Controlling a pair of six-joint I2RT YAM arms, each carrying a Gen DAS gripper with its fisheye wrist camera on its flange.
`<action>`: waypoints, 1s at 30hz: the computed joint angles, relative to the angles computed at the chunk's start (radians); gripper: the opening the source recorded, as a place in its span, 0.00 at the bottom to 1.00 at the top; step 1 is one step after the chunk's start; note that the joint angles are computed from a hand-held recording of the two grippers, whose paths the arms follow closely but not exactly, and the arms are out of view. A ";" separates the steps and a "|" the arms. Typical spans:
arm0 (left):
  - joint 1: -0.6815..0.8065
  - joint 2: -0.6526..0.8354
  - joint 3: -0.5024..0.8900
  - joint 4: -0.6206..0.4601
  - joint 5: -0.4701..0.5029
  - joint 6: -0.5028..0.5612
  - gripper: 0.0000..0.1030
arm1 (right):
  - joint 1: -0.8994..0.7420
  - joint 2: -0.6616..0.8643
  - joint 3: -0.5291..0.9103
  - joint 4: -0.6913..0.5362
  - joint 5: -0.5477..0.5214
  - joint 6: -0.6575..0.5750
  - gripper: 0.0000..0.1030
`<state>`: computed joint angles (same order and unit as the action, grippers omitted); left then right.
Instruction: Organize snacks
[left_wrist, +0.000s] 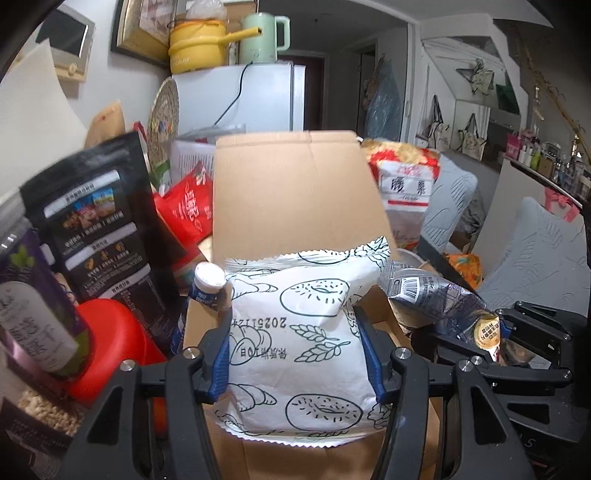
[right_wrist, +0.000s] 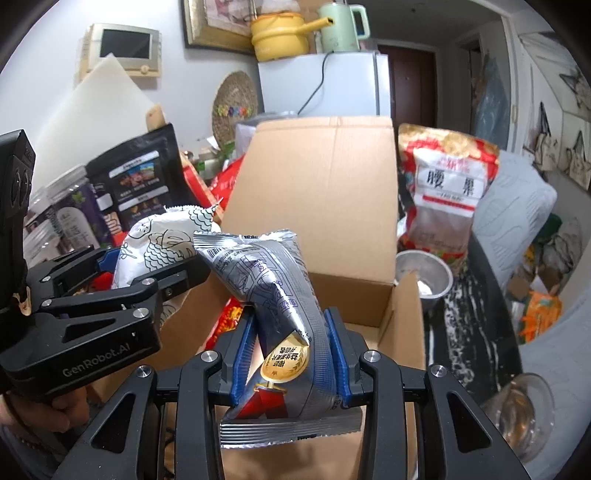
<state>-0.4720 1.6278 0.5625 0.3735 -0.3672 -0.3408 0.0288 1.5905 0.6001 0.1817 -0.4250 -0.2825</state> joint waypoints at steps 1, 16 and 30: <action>0.009 0.019 0.015 -0.008 0.007 -0.001 0.55 | 0.006 0.018 0.015 -0.005 0.006 0.002 0.36; 0.059 0.243 0.209 -0.138 0.032 -0.007 0.55 | 0.043 0.261 0.205 -0.077 0.097 0.025 0.36; 0.089 0.374 0.354 -0.284 0.051 -0.014 0.55 | 0.084 0.379 0.302 -0.115 0.196 0.059 0.36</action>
